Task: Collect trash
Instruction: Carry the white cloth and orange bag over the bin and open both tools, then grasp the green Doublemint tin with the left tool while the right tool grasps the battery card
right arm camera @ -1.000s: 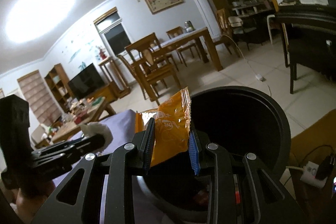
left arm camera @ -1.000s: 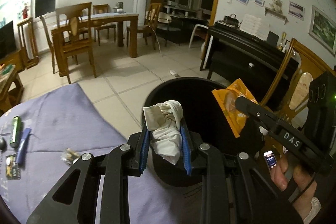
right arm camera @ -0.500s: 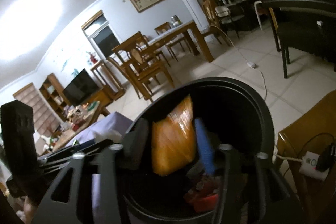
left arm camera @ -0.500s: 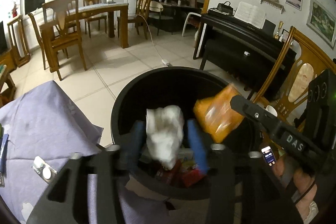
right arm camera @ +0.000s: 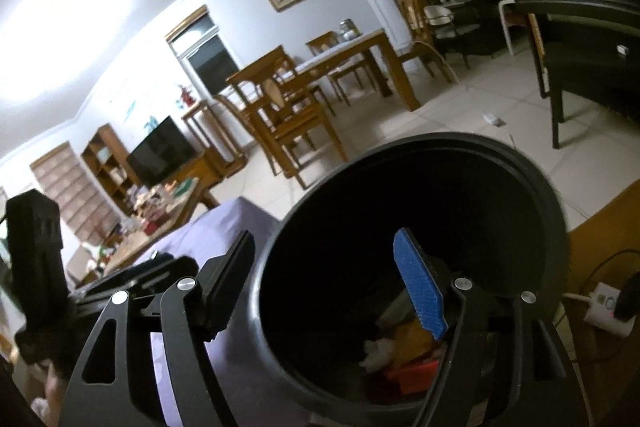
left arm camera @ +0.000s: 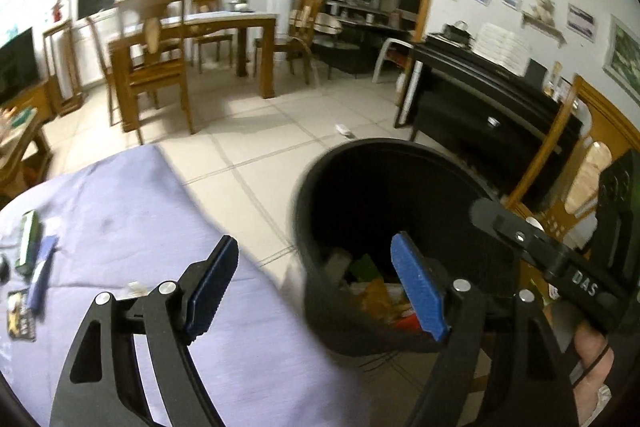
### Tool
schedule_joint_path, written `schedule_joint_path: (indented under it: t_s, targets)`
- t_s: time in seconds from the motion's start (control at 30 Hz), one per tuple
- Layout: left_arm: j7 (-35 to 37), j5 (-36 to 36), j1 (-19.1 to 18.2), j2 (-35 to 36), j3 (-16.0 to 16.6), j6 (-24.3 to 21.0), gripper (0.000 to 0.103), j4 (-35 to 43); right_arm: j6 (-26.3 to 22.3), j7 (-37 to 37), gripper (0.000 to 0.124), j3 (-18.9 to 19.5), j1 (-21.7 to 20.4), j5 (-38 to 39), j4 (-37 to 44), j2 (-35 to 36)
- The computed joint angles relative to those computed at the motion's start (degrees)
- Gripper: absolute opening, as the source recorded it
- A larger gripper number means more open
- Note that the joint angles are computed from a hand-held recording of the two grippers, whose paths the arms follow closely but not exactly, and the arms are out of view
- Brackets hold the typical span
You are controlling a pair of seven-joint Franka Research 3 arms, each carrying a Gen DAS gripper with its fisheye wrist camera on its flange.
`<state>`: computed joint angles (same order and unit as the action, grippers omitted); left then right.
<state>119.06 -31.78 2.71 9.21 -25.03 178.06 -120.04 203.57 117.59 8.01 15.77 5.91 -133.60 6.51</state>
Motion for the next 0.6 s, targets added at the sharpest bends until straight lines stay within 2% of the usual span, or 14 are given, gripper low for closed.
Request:
schedule_joint_path:
  t_s: [0.07,0.13,0.17,0.2,0.27,0.33,0.37,0.47,0.53,0.6]
  targets:
    - [0.5,-1.7,1.4,-1.0,0.3,0.2,0.079,-1.0,-1.5,-2.1,0.072,0.2,1.5,1.2,2.1,1.2]
    - [-1.7,-0.2,0.9,-2.1,3.3,0.7,0.079,-2.2,-3.4,-4.0,0.072,0.6,2.6,1.9,4.4,2.2]
    - [-5.0,2.8,0.1,-2.6,6.1,0.7,0.079,-2.7,-4.6,-5.3,0.072,0.8,3.4,2.5,5.8,3.0]
    - [-6.1,3.7,0.2,-2.8,7.1,0.1,0.079,-2.8,-5.8,-6.8,0.072,0.8,4.2,3.1,7.5,3.9]
    - [-12.5,9.8,-0.6,-2.8,11.6,-1.9,0.079,-2.4,-8.0,-9.2,0.072,1.4,5.2,3.6,11.0,5.8]
    - [-20.7,18.2,-1.4,-2.4,16.5,-3.2,0.079,-1.7,-11.2,-12.7,0.072,0.6,7.8,4.6,15.3,8.0]
    - [-23.2,21.1,-1.1,-1.9,17.7,-3.7,0.078,-1.1,-13.1,-14.6,0.072,-0.6,10.1,4.8,17.8,9.4]
    - [-27.9,26.8,0.4,0.1,19.3,-6.7,0.077,2.1,-18.7,-18.4,0.072,-1.9,13.3,4.4,24.5,12.7]
    - [-29.8,29.9,1.4,2.2,19.7,-9.8,0.069,4.9,-24.2,-20.8,0.067,-3.0,15.7,3.2,30.7,15.9]
    - [-30.5,31.2,2.6,4.1,19.2,-11.7,0.067,7.6,-30.3,-22.1,0.064,-4.8,18.4,0.7,37.3,19.4]
